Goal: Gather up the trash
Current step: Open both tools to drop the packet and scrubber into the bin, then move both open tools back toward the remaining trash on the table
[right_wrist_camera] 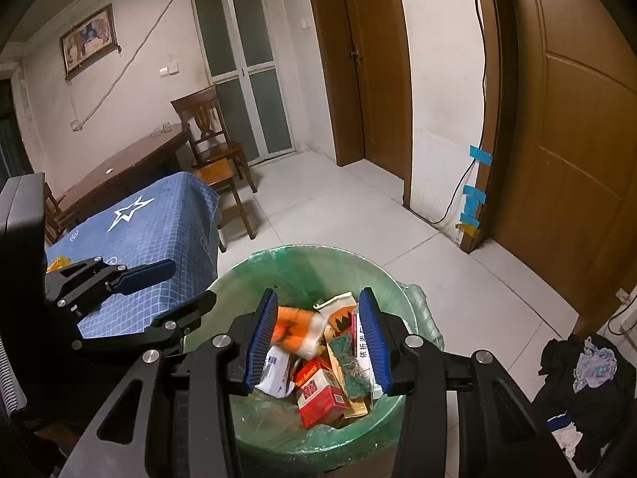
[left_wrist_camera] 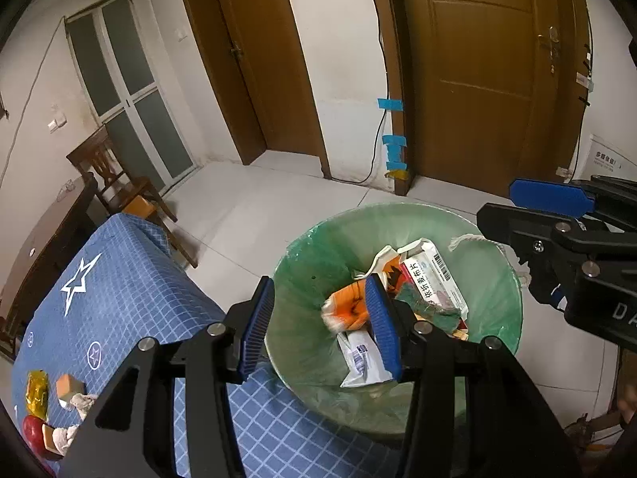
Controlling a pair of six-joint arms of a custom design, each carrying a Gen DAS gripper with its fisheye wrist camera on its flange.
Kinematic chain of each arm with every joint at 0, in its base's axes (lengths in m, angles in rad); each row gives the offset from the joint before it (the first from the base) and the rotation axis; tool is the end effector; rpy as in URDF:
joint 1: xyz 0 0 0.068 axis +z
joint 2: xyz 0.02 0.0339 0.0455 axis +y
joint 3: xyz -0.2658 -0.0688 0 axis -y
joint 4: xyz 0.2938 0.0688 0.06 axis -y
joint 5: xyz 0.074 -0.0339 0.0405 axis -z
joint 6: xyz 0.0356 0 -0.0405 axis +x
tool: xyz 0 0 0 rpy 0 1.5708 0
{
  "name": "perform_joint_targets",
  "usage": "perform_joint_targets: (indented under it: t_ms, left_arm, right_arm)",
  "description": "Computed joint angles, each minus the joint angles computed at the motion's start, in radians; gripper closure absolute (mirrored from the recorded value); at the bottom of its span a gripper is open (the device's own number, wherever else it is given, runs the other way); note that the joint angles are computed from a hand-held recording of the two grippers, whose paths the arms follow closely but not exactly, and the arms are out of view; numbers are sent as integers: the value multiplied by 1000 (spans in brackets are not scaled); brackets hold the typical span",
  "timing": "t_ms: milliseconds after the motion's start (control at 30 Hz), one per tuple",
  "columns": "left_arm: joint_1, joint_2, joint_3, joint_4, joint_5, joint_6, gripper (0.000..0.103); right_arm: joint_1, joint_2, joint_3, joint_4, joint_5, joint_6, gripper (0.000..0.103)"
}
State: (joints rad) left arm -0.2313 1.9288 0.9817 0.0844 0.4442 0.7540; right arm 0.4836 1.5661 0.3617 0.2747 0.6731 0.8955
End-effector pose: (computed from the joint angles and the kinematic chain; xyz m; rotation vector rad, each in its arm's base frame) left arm 0.3882 -0.1072 0.0784 1.2768 1.9662 -0.2865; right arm 0.2236 0.0924 0.0449 0.7116 2.1359 -0.1313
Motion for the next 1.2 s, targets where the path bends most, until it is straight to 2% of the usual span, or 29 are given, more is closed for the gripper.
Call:
perform_joint_targets:
  t_ms: [267,333,467,600,733,833,933,1067,1200]
  left_arm:
    - [25,-26,-28,17,7,1,57]
    - [37,-36,-42,30,8,1,57]
    - [83,-55,-69,62,17,-19,57]
    - [164,-63,-79,108,14,-61,56]
    - [260,-50,-59,138,0,-115,52]
    - [342,-30,-27,136,-5,-148,48]
    - [431,3,31,97,-4,-177,46]
    - [545,65,132,42,-10,-223,43]
    - [651,147,272,-41,-22,-284,40]
  right_arm:
    - [47,-27,-8,-21,51,40,59]
    - [71,-35,-11,-28,92,62,59]
    - [154,-32,1,-61,222,125,59]
    - [256,54,75,-121,378,220,58]
    - [326,161,164,-128,485,255,51]
    - [358,246,235,-65,517,205,41]
    - [375,338,319,37,498,88,35]
    - [376,452,446,178,420,-109,33]
    - [381,544,584,237,339,-257,29]
